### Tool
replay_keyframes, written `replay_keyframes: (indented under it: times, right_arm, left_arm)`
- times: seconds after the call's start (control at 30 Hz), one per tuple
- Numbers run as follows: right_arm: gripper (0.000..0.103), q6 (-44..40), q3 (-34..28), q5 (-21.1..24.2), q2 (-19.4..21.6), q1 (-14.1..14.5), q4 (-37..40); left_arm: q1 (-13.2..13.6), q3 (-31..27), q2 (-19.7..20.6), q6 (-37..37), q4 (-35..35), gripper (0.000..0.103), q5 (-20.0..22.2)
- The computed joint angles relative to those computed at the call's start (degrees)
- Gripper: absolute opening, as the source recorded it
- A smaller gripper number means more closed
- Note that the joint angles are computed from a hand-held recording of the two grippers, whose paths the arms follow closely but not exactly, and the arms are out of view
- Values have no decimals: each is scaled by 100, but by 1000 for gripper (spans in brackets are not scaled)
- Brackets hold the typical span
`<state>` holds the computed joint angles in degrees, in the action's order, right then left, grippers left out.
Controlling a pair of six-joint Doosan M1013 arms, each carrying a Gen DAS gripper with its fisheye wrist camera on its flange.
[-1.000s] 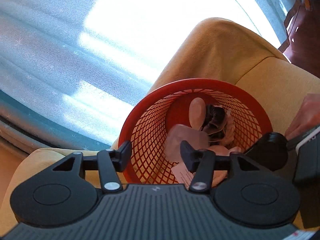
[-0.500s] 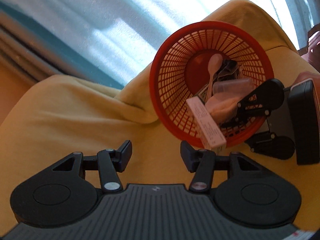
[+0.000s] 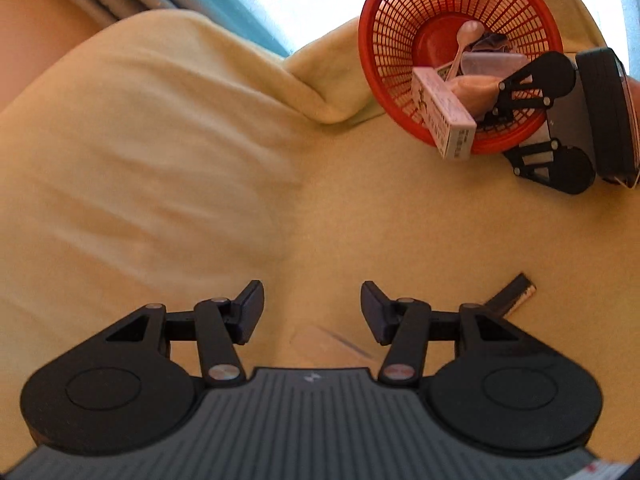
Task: Organize objects
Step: 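Lower the left gripper to the small white pill bottle and grasp it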
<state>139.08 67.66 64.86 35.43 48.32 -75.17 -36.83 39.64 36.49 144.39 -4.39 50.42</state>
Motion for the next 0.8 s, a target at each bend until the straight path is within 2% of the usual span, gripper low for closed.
replay_keyframes:
  times: [0.53,0.8]
  right_arm:
    - [9,1,-3,3,3,0,0]
    - [9,1,-5,7,4,1,0]
  left_arm:
    - [154,763,-283,-578,399,50,195]
    - [155,797,-214,-705,554,50,477]
